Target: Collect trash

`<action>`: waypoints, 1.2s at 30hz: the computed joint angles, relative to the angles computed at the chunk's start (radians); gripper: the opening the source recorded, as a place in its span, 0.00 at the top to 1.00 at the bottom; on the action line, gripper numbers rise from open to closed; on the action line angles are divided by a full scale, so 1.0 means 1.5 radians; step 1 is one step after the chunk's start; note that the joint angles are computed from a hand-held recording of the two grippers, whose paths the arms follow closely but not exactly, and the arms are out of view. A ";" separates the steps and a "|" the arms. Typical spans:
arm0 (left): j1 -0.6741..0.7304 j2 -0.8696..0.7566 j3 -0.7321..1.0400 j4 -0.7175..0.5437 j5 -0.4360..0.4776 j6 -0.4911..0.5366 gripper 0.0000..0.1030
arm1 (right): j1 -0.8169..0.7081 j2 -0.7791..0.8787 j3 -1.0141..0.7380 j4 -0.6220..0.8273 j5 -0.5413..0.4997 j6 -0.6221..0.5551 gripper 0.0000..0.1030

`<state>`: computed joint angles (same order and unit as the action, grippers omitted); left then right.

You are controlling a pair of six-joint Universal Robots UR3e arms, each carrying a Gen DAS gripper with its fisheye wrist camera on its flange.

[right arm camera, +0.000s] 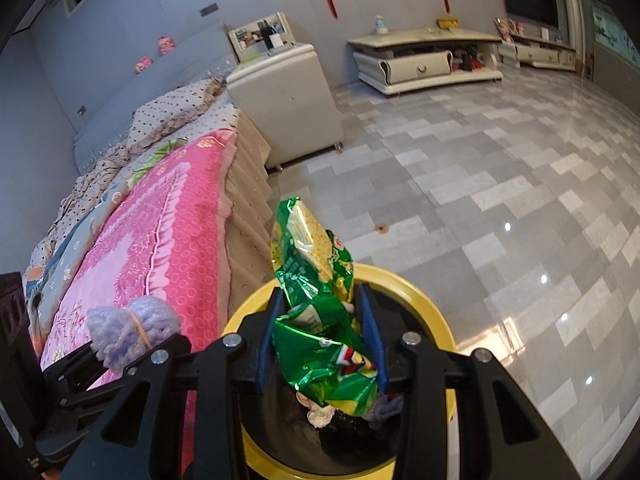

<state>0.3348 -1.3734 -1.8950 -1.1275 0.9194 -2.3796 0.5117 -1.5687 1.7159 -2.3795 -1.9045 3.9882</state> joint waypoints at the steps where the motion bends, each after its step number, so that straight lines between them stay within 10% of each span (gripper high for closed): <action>1: -0.003 -0.001 -0.002 0.001 0.002 0.003 0.58 | -0.005 -0.003 0.006 -0.001 0.009 0.002 0.66; 16: 0.029 0.040 0.017 -0.091 -0.037 0.054 0.52 | 0.010 -0.029 0.002 0.040 -0.038 0.029 0.64; 21: 0.053 0.066 0.013 -0.125 -0.049 0.085 0.47 | 0.021 -0.033 -0.001 0.062 -0.060 0.053 0.46; 36: 0.255 0.138 0.096 -0.430 -0.120 0.295 0.30 | 0.090 -0.001 -0.103 0.150 -0.131 0.116 0.38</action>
